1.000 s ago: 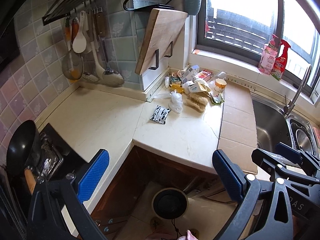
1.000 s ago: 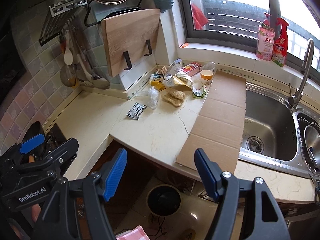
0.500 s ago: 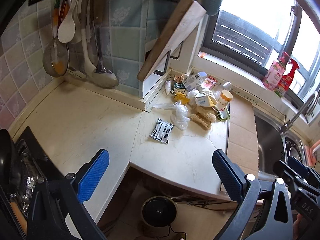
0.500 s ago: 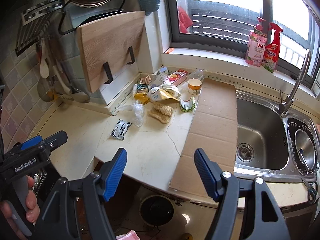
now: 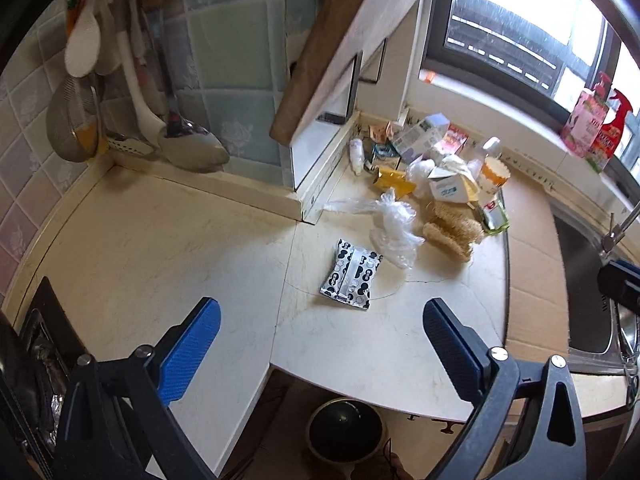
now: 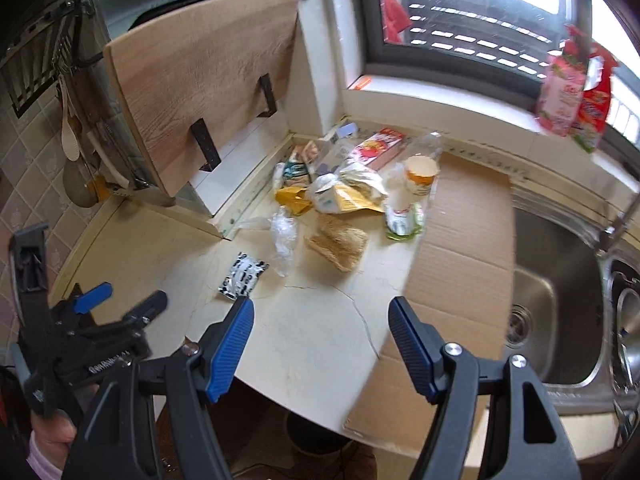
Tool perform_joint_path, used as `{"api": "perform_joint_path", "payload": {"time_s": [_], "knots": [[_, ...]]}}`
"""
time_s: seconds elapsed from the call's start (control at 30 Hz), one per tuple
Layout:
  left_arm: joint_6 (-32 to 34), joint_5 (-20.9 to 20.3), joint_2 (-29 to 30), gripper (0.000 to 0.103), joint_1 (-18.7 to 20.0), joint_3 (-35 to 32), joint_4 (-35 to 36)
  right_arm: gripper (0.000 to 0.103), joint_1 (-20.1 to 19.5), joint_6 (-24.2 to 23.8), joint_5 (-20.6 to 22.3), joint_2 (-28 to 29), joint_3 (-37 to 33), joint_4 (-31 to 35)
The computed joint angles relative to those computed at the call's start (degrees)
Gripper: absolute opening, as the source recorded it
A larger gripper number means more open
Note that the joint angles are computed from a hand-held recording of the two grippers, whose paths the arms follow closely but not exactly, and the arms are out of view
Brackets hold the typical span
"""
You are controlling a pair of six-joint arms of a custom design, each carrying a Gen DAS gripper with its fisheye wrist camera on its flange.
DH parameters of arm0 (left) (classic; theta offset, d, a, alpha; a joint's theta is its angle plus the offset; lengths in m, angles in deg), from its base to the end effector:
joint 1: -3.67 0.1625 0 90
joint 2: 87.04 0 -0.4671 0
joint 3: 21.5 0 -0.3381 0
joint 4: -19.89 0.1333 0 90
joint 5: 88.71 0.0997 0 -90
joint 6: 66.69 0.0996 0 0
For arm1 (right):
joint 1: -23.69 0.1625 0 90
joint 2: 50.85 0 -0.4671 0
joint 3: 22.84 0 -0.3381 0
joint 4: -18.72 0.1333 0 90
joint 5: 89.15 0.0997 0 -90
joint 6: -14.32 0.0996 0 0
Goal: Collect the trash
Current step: 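Move left tool to the black-white wrapper while right tool reaches the clear plastic bag, then close left tool on the wrapper while right tool grasps the plastic bag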
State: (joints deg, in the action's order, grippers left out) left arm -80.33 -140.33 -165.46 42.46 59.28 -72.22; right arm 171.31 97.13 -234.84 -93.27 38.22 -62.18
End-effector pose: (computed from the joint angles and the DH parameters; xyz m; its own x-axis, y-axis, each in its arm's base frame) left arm -0.2916 -0.4847 0.5277 -0.6590 0.4477 -0.6044 0.6421 0.7533 -0.1422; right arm 0.6415 -0.3464 0.2734 -0.7387 0.3849 0.5533 -0.1162 0.7359 -0.6671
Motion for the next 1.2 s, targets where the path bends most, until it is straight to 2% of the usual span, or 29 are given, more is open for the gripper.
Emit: {"api": "perform_joint_path", "payload": {"time_s": [0.13,0.27,0.43,0.57,0.7,0.9,1.0,1.03,1.2], "knots": [[-1.4,0.4,3.2,0.096,2.0,-0.3,0.8,0.07,-4.1,-13.6,2.7,-2.2,6.7,-17.4],[-2.3,0.2,6.4,0.094,3.9,-0.4,0.5,0.059,-8.2,-25.8,6.5,-3.3,12.0,-33.3],[-3.6,-2.5,10.4,0.09,6.4,-1.7,-0.3,0.054,-14.0,-34.8,13.8,-3.1,15.0,-46.3],[-4.0,-2.6,13.0,0.084,7.8,-2.2,-0.9,0.054,-17.3,-37.9,17.0,-1.1,13.5,-48.1],[-6.3,-3.2,15.6,0.064,9.8,-3.6,0.5,0.053,-19.7,-39.0,18.9,0.5,11.6,-46.4],[-8.2,-5.5,16.5,0.063,11.7,-4.6,-1.8,0.052,-22.1,-40.7,21.4,2.3,10.2,-44.4],[-8.3,-5.4,16.6,0.064,11.8,-4.4,-2.2,0.043,-23.0,-41.3,22.4,3.2,9.2,-43.0],[-8.4,-5.4,16.6,0.064,11.8,-4.3,-2.4,0.036,-23.3,-41.3,23.2,3.4,9.0,-42.5],[-9.7,-5.3,16.4,0.064,12.0,-4.4,-2.0,0.031,-23.3,-42.8,23.3,3.5,8.7,-41.5]]}}
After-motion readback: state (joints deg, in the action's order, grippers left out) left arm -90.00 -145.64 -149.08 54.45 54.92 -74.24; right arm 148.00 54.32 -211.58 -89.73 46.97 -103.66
